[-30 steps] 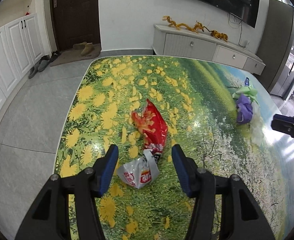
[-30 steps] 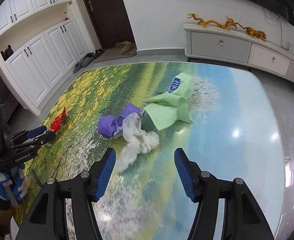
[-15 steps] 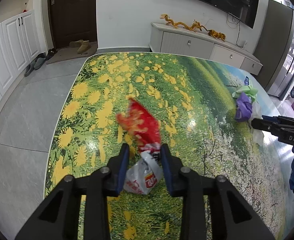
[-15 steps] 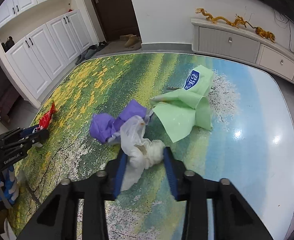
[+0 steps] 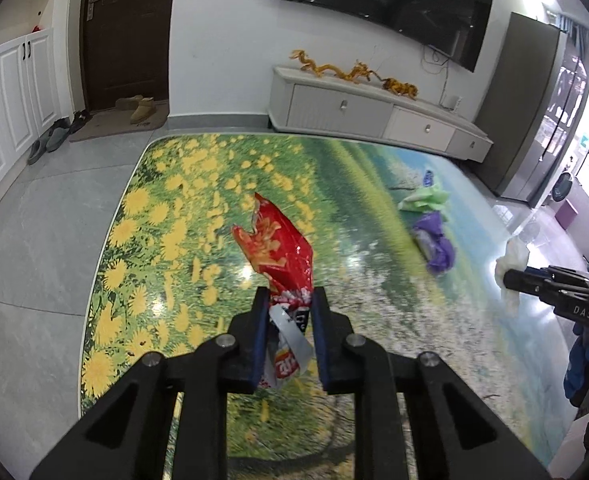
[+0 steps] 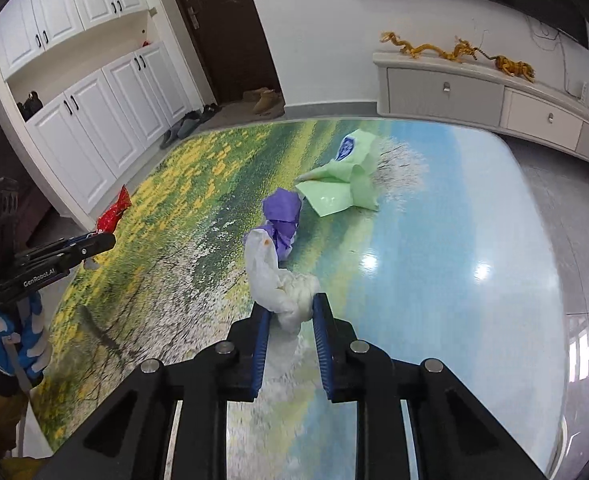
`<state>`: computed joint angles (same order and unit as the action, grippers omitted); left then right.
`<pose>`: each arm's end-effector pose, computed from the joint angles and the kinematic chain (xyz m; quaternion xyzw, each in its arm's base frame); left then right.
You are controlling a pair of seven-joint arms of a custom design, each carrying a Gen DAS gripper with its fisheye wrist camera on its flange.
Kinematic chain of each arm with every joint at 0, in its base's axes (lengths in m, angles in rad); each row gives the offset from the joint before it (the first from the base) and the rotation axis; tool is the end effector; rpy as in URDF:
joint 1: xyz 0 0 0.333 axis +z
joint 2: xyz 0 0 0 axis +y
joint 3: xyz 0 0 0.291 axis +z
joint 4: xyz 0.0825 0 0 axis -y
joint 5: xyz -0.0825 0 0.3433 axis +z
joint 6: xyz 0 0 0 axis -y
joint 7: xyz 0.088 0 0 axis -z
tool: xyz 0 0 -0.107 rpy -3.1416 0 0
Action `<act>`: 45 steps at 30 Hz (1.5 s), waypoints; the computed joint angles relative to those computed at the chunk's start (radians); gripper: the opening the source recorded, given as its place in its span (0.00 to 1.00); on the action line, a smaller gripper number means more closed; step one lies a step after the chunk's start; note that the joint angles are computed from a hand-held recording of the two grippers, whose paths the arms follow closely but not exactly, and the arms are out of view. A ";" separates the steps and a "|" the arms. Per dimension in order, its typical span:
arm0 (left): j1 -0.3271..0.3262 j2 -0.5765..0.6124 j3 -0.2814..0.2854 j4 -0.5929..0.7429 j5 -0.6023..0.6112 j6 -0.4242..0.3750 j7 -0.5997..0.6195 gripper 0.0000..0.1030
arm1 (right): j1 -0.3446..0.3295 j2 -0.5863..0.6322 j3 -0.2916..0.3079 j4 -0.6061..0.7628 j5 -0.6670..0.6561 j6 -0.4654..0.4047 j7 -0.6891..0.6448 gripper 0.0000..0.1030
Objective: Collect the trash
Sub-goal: 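Grasp the red chip bag with the left tool while the right grasps the crumpled white tissue, then carry both items over the white bin and open both tools to drop them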
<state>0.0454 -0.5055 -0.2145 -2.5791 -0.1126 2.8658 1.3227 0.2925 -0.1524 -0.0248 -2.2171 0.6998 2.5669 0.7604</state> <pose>0.4054 -0.0713 0.5173 -0.7029 0.5996 -0.3107 0.2235 0.4904 0.1236 0.4883 -0.8253 0.4475 -0.0781 0.3355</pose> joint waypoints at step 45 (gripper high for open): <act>-0.658 1.136 -0.085 1.502 0.045 -0.578 0.124 0.25 | -0.260 -0.096 -0.488 -0.269 0.044 0.075 -0.003 0.34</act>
<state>-0.6129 0.6302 -0.2998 -1.0772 -0.0677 2.2881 1.4471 0.0328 -0.2485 -0.5127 -2.4862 0.7442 2.6421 0.7573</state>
